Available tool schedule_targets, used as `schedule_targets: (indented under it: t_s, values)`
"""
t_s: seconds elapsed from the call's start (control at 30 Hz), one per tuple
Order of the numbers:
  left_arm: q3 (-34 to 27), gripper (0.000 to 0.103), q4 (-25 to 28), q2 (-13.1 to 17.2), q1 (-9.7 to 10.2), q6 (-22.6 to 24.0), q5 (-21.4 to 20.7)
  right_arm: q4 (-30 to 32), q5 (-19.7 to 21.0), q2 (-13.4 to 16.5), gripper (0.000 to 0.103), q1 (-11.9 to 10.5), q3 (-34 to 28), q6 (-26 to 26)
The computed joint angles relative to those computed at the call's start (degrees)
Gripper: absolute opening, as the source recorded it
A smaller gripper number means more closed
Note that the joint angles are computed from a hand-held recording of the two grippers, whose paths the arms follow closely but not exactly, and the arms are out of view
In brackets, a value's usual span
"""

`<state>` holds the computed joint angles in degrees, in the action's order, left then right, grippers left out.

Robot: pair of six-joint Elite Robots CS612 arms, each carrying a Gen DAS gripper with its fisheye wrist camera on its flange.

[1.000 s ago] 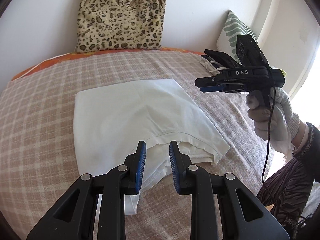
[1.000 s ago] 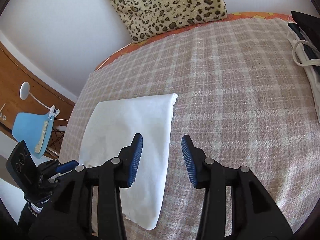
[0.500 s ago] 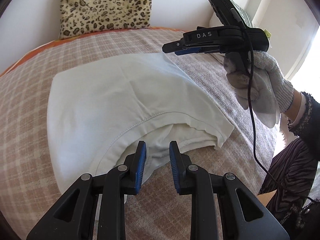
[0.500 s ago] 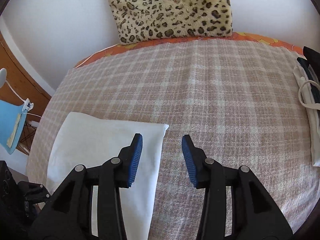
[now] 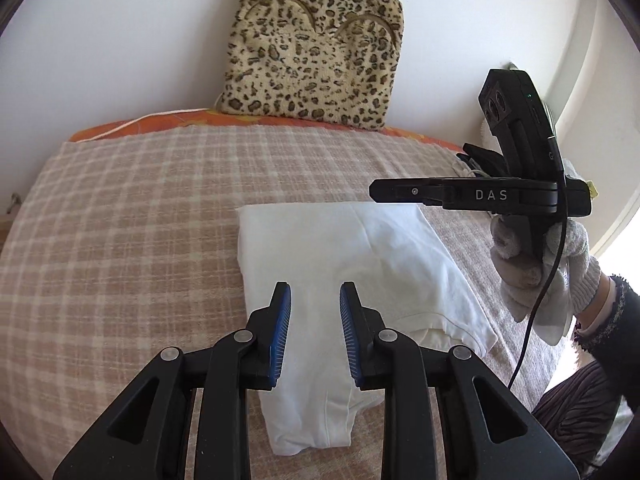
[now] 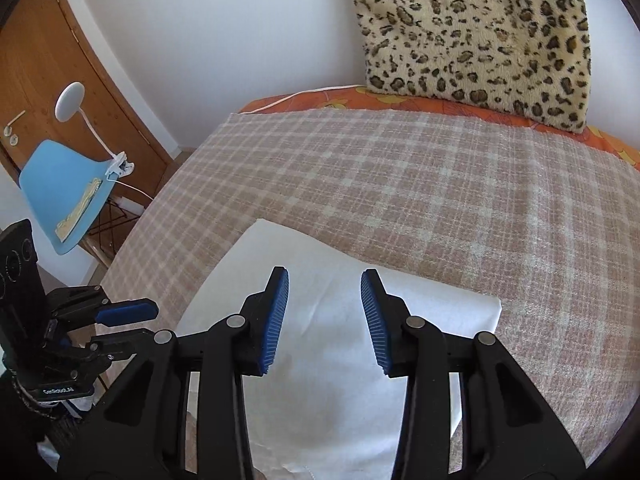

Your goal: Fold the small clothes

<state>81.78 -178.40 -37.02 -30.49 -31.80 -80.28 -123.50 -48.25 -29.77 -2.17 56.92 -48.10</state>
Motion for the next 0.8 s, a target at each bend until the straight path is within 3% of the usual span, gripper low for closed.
schedule_targets:
  t_s: [0.13,0.27,0.33,0.43,0.6,0.8]
  values:
    - [-0.1,0.023,-0.6,0.5,2.17,-2.7,-3.6,3.8,0.3,-0.3,0.04,1.0,0.1,-2.8]
    - [-2.2,0.023,-4.8,3.0,5.63,-11.0,-8.8,3.8,-3.2,-1.2,0.04,2.1,2.9,-7.4]
    - [-4.2,0.023,-6.1,4.7,7.16,-14.9,-12.4,0.5,-8.2,-1.7,0.04,2.8,5.3,-9.7]
    - [-7.5,0.024,-7.1,7.4,8.53,-17.8,-17.6,-5.3,-10.4,-2.9,0.04,3.0,8.8,-12.8]
    - [-12.3,0.026,-5.2,10.5,9.19,-20.5,-22.9,-2.6,-6.8,-3.8,0.04,2.4,9.2,-13.3]
    - [-16.0,0.026,-1.7,12.2,8.76,-19.0,-22.8,2.2,-4.1,-4.1,0.04,2.3,9.4,-15.0]
